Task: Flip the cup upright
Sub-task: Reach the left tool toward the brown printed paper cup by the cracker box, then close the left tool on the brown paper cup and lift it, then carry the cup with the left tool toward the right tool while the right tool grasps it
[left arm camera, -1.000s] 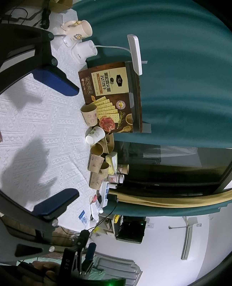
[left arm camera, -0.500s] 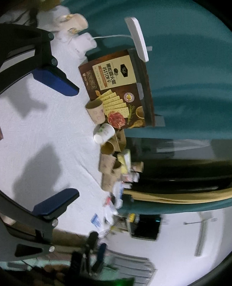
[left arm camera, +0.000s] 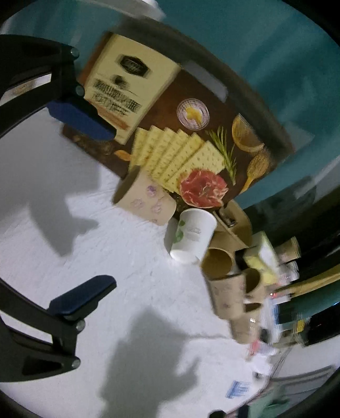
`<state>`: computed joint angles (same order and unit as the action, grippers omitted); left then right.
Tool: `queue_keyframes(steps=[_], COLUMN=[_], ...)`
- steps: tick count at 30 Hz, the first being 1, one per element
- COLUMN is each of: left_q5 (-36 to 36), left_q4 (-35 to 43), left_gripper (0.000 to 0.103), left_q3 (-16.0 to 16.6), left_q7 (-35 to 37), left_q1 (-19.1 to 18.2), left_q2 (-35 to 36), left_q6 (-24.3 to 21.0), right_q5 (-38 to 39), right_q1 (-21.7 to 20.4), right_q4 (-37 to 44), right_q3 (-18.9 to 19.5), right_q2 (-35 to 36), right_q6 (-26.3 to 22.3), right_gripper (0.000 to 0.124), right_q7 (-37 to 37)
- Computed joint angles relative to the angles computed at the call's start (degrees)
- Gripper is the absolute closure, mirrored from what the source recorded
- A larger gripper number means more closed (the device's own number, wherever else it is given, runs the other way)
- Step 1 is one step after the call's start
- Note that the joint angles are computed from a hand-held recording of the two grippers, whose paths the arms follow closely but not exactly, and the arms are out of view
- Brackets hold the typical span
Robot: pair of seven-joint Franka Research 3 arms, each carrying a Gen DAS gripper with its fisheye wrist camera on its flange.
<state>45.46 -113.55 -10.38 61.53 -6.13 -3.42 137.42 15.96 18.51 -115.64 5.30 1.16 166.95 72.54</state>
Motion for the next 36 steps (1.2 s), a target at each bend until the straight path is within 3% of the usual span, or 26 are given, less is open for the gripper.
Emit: queue_keyframes(steps=[7, 14, 15, 17, 18, 20, 26, 36], left_q5=[0.1, 2.3, 2.1, 1.8, 1.6, 2.4, -0.7, -5.1], left_q4=[13.5, 20.6, 21.5, 22.9, 23.2, 22.4, 21.1, 6.4], left_gripper=[0.01, 0.016, 0.019, 0.034, 0.035, 0.039, 0.04, 0.04], left_q3=[2.2, 4.8, 5.1, 5.7, 6.0, 6.5, 5.5, -0.5], left_q7=[12.9, 19.4, 20.1, 20.7, 20.9, 20.6, 21.3, 22.0], left_q1=[-0.3, -2.7, -2.8, -3.2, -3.2, -3.4, -3.1, -5.5], left_q2=[13.5, 21.2, 22.2, 23.7, 24.0, 23.6, 20.1, 4.0], left_q6=[-3.2, -7.4, -8.2, -9.8, -10.0, -9.2, -9.8, -5.5], right_q5=[1.6, 2.6, 2.6, 2.6, 2.8, 2.9, 4.5, 11.4], right_q1=[-0.4, -1.0, -1.1, -1.2, -1.3, -1.5, -1.7, 0.6], right_q4=[4.5, 4.3, 4.1, 3.6, 3.1, 2.3, -2.4, -15.5], right_q3=[0.0, -0.3, -0.4, -0.5, -0.5, -0.5, -0.4, -1.4], right_q2=[5.6, 6.9, 6.8, 6.5, 6.3, 5.7, 1.3, -11.7], right_q6=[-2.5, -3.1, -3.2, -3.3, -3.2, -3.1, -1.4, 0.8], right_gripper=[0.042, 0.042, 0.042, 0.042, 0.042, 0.042, 0.042, 0.042], right_q7=[-1.4, -1.0, -0.8, -0.5, -0.5, -0.4, -0.7, -4.7])
